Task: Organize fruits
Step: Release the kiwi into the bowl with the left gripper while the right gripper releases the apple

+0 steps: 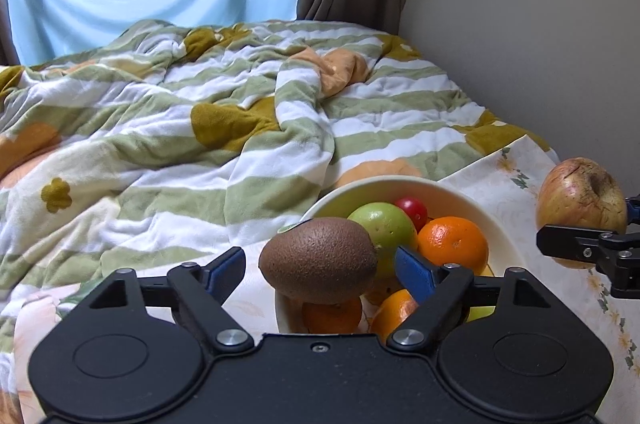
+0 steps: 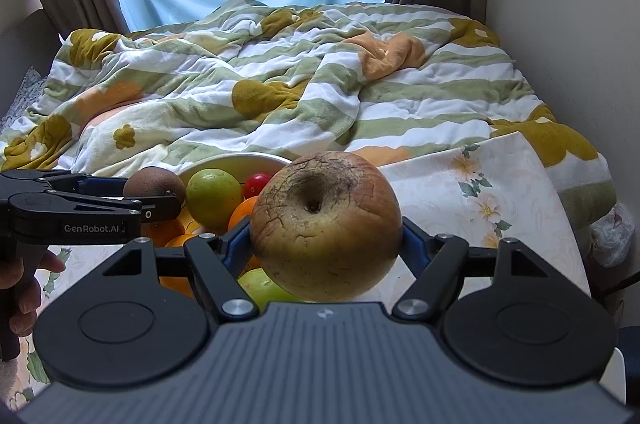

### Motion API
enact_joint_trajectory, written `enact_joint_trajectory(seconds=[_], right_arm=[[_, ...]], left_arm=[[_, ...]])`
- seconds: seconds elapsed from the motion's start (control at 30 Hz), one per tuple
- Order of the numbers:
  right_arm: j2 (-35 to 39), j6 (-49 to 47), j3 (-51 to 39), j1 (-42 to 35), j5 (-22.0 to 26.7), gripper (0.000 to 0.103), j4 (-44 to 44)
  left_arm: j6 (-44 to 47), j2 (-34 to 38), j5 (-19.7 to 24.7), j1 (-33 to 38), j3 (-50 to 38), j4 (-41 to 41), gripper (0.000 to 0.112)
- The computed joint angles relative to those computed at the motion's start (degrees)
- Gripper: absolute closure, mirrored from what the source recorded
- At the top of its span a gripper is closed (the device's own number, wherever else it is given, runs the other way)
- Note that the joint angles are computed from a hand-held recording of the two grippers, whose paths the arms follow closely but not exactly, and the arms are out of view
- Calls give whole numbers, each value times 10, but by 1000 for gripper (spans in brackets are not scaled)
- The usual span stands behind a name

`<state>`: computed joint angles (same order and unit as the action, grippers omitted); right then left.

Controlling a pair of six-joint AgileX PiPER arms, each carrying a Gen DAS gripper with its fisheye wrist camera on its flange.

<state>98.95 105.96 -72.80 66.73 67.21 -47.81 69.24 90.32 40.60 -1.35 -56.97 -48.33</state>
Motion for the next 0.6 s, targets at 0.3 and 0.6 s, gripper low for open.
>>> enact_joint_trajectory(seconds=[0.3,0.6], right_arm=[[-1,3,-6,6,6,14,-7],[0,-37,-32,22,-4,14,-16]], left_arm=[[1,-52,0,24,19,6,15],[-25,-167,28,97,66,21,10]])
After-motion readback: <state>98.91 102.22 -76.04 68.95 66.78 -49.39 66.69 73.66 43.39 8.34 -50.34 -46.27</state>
